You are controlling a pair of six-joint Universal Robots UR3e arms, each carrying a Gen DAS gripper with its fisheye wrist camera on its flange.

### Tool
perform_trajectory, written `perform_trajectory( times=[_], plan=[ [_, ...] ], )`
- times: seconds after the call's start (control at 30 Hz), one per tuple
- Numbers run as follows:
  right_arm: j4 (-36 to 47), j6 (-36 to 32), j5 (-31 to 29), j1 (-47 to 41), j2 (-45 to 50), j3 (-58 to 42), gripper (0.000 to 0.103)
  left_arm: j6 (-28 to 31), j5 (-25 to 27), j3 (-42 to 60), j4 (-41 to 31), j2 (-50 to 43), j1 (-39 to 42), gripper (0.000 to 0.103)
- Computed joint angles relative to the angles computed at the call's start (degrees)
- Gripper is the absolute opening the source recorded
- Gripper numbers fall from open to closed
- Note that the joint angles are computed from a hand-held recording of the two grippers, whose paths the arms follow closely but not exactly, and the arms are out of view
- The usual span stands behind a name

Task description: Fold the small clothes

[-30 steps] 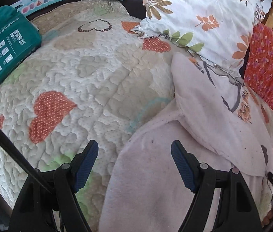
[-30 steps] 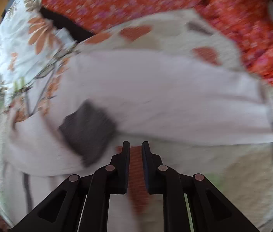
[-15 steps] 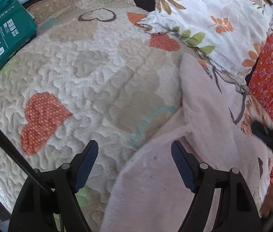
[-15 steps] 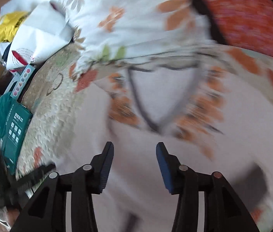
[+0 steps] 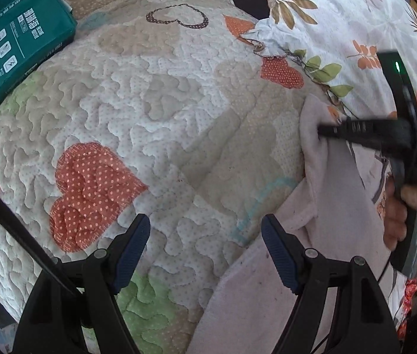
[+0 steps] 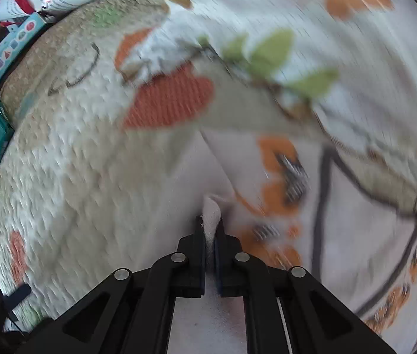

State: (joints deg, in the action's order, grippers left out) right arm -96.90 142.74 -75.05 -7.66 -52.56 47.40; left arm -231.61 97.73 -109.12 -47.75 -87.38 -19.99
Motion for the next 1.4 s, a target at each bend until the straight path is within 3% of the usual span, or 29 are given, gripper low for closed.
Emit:
perform_trajectory(
  times=[0.1,0.2,0.3,0.33,0.37,0.43,0.53,0.63,0.73,0.87,0.97,1.07,1.23,1.33,1.4],
  plan=[
    [-1.9,2.6,-0.4,2.7,3.6,-4.6,0.005,-0.1,-0.4,-0.1,0.0,0.0,0.4,0.077],
    [-8.3,5.2,-1.3,4.7,4.3,-2.4,0.007,0.5,0.5,0.7,-1.0,-0.7,0.4,0.077],
    [-4.7,7.2,1.2,3.8,5.4,-6.5,0.018,0.6,-0.1,-0.6,-0.9,0.4,1.8,0.077],
    [-4.1,7.6,2.6,3.0,4.2,-6.0,0.027,0.8,-0.6,-1.3,-0.7,1.0,2.4,0.077],
    [-5.5,7.6,4.0,1.9,2.2,-3.6,0.033,1.1,-1.0,-2.2,-0.6,2.2,3.3,0.077],
    [-11.2,7.2,5.6,-0.6,-4.1,5.0,0.036,0.9,-0.6,-3.6,-0.4,4.4,4.5,0.077],
    [-13.5,4.3,7.2,-4.7,-13.6,16.2,0.035,-0.1,-0.4,-6.6,-0.3,8.7,6.9,0.077],
    [-13.0,-0.3,8.0,-7.2,-21.3,25.7,0.005,-0.9,-1.5,-8.7,-0.5,12.0,8.9,0.077],
    [-12.4,-3.3,9.0,-8.0,-25.3,32.8,0.005,-1.4,-1.6,-9.0,-0.7,13.0,9.2,0.077],
    [-16.0,1.5,5.4,-3.8,-21.2,35.5,0.005,-1.0,-0.9,-8.1,-1.4,12.4,8.7,0.077],
    [-16.6,4.0,7.4,-2.5,-20.3,37.5,0.007,-0.6,0.2,-8.3,-2.1,13.2,9.2,0.077],
    [-3.1,-1.0,13.3,-2.5,-18.5,31.2,0.007,-1.2,1.1,-9.3,-3.1,15.4,10.4,0.077],
    [-5.3,-4.5,16.6,-6.4,-29.1,41.3,0.007,-1.2,3.0,-9.6,-3.7,17.0,10.6,0.077],
    [-8.0,-5.9,12.5,-9.2,-35.9,50.0,0.007,-0.6,2.2,-9.7,-3.5,17.1,10.6,0.077],
    [-4.7,-9.6,11.6,-11.1,-38.1,53.6,0.007,-0.7,2.4,-9.5,-3.7,16.8,10.2,0.077]
  ],
)
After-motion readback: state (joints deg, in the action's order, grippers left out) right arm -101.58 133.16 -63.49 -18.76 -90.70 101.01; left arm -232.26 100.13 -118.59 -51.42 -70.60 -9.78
